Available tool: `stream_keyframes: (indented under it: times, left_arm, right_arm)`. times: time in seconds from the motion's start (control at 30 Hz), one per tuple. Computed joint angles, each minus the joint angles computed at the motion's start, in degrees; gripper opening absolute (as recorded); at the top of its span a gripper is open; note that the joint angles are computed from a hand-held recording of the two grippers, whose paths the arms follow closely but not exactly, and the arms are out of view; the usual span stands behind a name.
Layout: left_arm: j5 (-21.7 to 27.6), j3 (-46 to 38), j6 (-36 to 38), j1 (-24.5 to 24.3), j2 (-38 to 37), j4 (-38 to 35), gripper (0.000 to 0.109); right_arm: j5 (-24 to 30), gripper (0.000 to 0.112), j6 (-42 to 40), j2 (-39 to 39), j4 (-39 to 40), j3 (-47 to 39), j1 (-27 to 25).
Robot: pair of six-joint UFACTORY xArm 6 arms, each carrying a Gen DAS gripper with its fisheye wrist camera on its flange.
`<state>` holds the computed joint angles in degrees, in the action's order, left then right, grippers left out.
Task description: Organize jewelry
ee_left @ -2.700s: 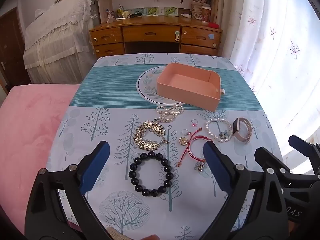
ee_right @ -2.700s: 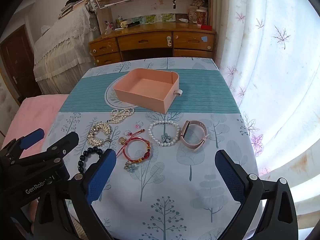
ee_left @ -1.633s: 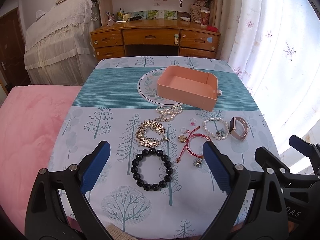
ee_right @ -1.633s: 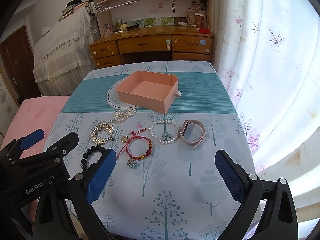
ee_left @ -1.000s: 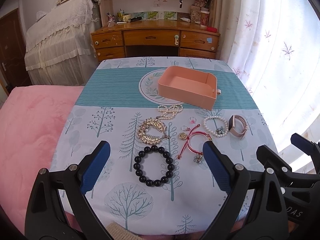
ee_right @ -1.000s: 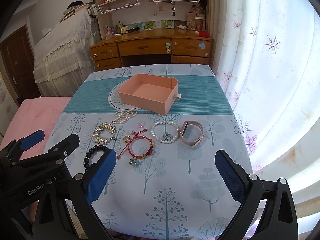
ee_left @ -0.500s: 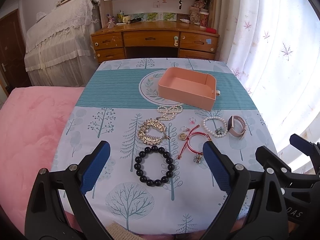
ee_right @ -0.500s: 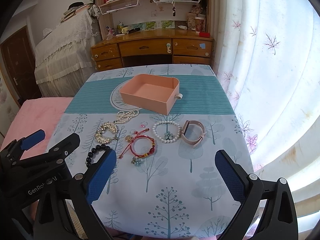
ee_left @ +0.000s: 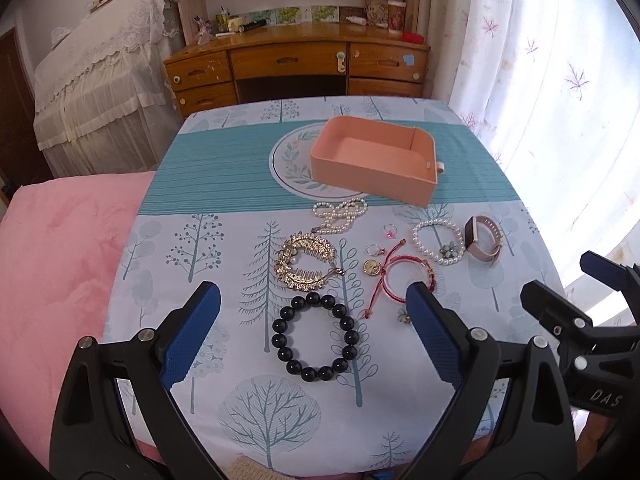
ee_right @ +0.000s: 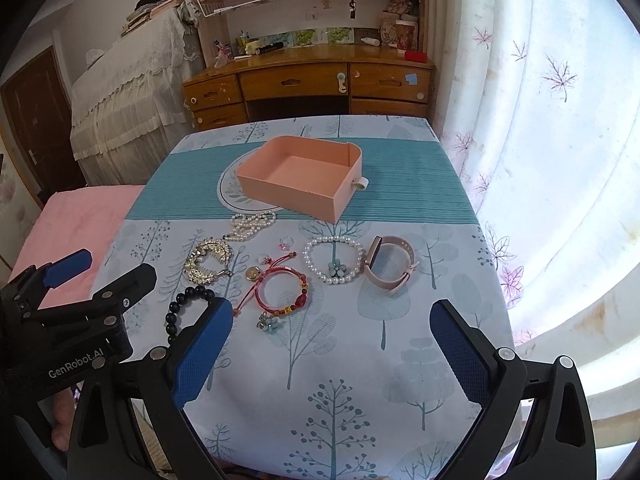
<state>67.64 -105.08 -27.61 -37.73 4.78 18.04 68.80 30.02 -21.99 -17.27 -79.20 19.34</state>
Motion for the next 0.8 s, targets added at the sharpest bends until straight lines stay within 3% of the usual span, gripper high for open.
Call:
stream_keyframes:
  times: [0.17, 0.23, 0.37, 0.53, 0.8]
  left_arm:
    - [-2.83, 1.48, 3.30, 3.42, 1.17, -4.51, 0.093]
    - [-2.22, 0.24, 4.29, 4.72, 2.82, -5.56, 0.093]
    - [-0.60, -1.68, 6.65, 7.75, 5.96, -8.61, 0.093]
    - [-1.00, -2.24, 9.83, 10.77, 9.10, -11.24, 0.093]
    - [2.87, -14.60, 17.43, 12.17, 19.89, -15.70, 0.090]
  right_arm:
    - [1.01, 0.099, -4.27, 4.19, 4.57, -2.48, -4.18]
    - [1.56, 0.094, -5.67, 6.10, 6.32, -3.32, -6.02]
    - [2.88, 0.073, -8.43, 10.55, 9.12, -5.04, -9.45]
    - [1.18, 0.067, -10.77, 14.46, 11.66, -4.52, -13.63]
    - [-0.34, 0.055, -13.52, 22.00, 14.83, -7.49, -19.39]
